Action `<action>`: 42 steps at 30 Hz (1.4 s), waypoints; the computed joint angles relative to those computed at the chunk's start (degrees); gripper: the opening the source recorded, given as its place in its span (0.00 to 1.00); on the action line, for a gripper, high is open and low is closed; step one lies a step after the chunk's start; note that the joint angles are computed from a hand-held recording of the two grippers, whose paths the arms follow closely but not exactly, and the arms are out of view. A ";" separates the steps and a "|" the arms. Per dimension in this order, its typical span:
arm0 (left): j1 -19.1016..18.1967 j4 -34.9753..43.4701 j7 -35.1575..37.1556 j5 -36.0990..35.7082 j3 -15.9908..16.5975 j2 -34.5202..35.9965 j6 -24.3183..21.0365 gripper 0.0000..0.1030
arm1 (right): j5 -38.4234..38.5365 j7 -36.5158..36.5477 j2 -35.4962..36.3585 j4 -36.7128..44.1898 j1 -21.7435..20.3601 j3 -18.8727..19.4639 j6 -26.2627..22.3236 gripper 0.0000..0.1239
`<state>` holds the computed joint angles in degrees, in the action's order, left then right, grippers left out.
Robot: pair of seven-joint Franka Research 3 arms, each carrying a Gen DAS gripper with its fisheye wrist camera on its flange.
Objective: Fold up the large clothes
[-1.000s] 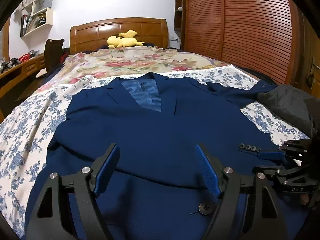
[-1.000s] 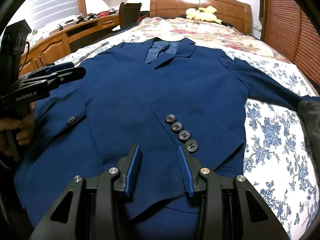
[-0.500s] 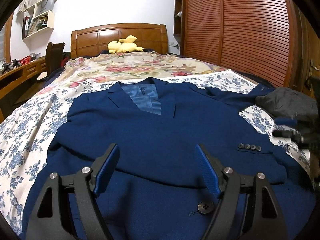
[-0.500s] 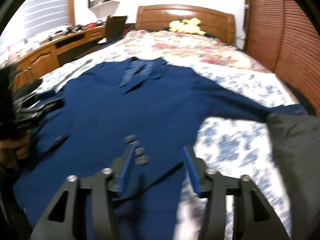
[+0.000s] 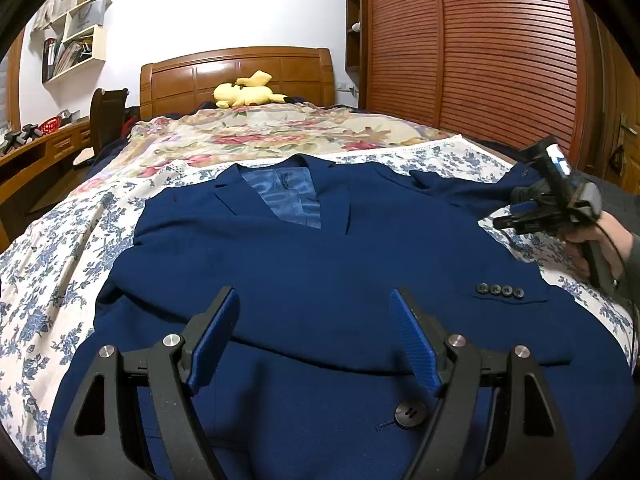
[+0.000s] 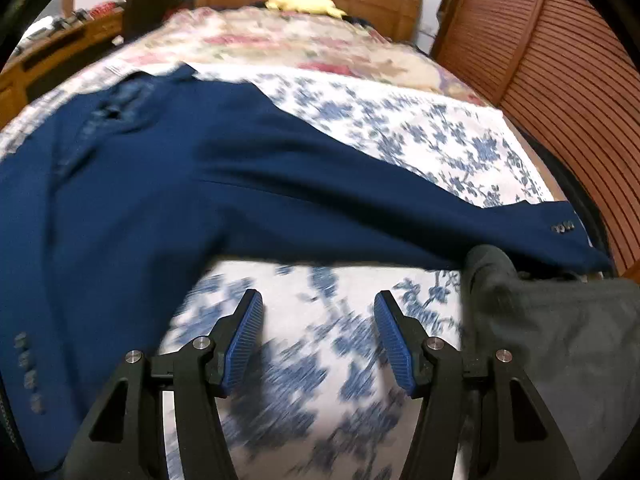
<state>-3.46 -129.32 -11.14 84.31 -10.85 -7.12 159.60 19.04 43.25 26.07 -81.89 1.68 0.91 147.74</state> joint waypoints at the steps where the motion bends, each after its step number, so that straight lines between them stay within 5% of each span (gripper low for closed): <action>1: 0.00 0.00 0.00 0.00 0.00 0.00 0.00 0.76 | -2.10 2.52 1.86 2.51 1.48 -1.13 -0.45 0.48; 6: 0.07 -0.11 -0.33 0.23 0.10 0.00 0.28 0.76 | -9.91 10.17 8.47 11.43 5.57 -4.14 -0.14 0.47; 10: 0.18 -0.34 -0.46 0.25 0.20 -0.08 0.62 0.76 | -13.94 12.33 12.52 16.48 6.71 -4.81 1.51 0.09; 13: 0.19 -0.34 -0.41 0.31 0.15 -0.06 0.57 0.76 | -13.97 12.80 12.48 16.46 6.53 -3.65 5.60 0.04; 18: 0.15 -0.34 -0.16 0.31 0.09 -0.05 0.38 0.76 | -3.10 0.21 3.99 5.63 0.41 7.72 15.55 0.03; 21: 0.13 -0.32 -0.16 0.30 0.09 -0.03 0.35 0.76 | 8.59 -13.86 -2.42 -1.78 -5.66 17.22 15.33 0.03; 24: 0.15 -0.41 -0.14 0.33 0.14 -0.09 0.41 0.76 | 16.19 -22.94 -7.43 -7.54 -8.13 20.68 11.66 0.03; 33: 0.10 -0.29 -0.16 0.29 0.08 0.01 0.31 0.76 | 12.09 -17.26 -9.56 -12.54 -1.06 10.33 6.61 0.06; 35: 0.11 -0.33 -0.12 0.29 0.11 -0.02 0.34 0.76 | 12.85 -16.63 -10.22 -12.22 -0.46 8.44 4.33 0.11; 39: 0.10 -0.36 0.06 0.31 0.11 -0.05 0.27 0.76 | 17.53 -19.72 -12.97 -13.35 -0.20 5.74 3.66 0.37; 42: 0.03 -0.29 0.37 0.10 0.02 -0.02 0.06 0.76 | 19.14 -20.90 -14.31 -13.45 0.80 3.68 5.46 0.42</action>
